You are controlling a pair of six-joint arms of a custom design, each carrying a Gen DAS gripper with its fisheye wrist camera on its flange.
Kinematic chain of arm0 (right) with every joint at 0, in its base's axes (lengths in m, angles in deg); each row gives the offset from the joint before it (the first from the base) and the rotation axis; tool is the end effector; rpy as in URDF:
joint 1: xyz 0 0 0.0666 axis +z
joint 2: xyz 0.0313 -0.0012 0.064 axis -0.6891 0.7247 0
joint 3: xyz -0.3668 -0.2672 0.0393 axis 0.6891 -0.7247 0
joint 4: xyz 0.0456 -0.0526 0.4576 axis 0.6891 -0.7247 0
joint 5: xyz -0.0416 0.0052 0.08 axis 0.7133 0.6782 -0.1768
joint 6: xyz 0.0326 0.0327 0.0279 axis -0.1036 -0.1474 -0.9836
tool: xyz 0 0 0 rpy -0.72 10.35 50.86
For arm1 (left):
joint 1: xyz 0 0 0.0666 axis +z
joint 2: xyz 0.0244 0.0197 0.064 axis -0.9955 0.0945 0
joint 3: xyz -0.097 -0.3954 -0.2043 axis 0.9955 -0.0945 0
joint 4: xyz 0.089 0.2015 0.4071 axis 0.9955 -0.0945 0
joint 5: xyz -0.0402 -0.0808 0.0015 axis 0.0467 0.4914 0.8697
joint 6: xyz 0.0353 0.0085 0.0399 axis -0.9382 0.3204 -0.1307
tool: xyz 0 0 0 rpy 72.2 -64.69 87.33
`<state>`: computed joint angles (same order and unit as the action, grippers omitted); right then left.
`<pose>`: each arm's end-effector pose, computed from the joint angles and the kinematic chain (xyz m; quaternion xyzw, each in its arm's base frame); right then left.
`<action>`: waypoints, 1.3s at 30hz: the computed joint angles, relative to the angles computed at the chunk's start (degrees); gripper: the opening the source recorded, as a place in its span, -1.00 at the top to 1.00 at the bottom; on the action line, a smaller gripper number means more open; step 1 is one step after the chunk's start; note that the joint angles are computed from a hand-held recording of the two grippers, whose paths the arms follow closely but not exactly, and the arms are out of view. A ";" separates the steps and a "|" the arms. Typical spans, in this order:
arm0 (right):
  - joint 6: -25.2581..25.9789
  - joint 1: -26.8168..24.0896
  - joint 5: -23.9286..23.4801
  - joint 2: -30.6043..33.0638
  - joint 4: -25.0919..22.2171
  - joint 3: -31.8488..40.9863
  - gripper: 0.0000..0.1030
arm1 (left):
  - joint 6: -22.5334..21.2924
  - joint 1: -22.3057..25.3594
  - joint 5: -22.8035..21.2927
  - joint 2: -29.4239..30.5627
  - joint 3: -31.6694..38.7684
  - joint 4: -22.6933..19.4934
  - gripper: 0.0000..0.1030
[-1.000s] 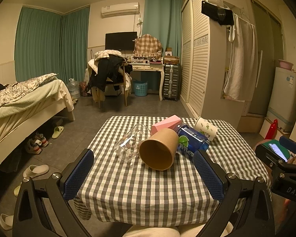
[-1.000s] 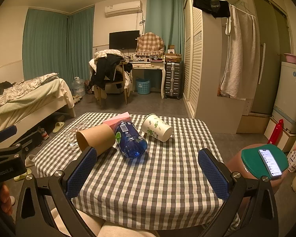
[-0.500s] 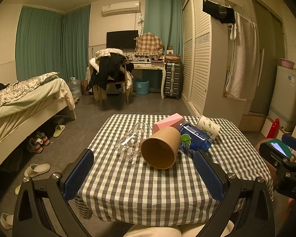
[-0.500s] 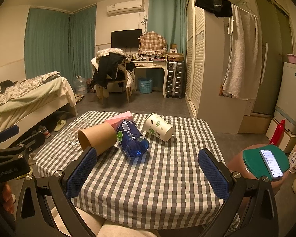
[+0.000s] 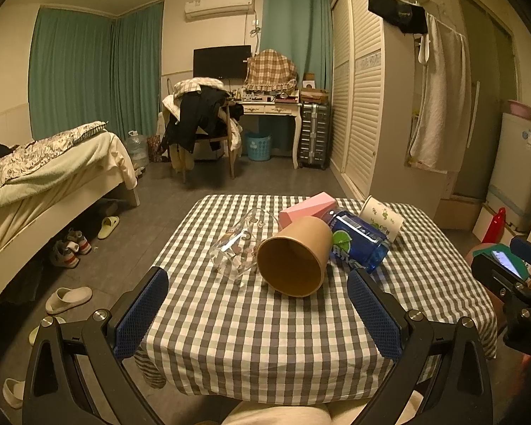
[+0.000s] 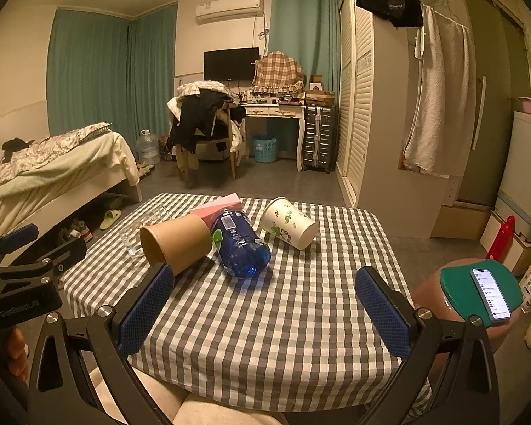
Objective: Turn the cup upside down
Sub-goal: 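Move the left gripper toward the tan paper cup lying on its side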
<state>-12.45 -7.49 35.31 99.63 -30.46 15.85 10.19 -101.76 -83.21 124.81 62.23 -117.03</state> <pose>0.5582 0.3818 0.5615 0.0110 0.8580 -0.0153 0.5133 0.6100 -0.1835 0.5264 0.0481 0.8595 -0.0372 0.5074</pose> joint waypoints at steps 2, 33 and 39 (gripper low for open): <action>-0.02 -0.17 -0.35 0.30 -0.04 0.18 -0.99 | 0.04 0.01 -0.11 0.52 0.48 -0.39 -1.00; 0.82 -7.03 -14.83 25.64 -19.83 32.27 -0.99 | -1.21 3.52 3.14 14.61 13.53 -11.13 -1.00; 0.21 -4.90 -17.67 27.88 -19.18 38.87 -0.99 | -0.15 5.50 4.04 15.20 13.63 -11.33 -1.00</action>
<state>-12.23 -12.39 17.64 127.51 -49.64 54.72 10.04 -96.25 -79.17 140.01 75.86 -128.36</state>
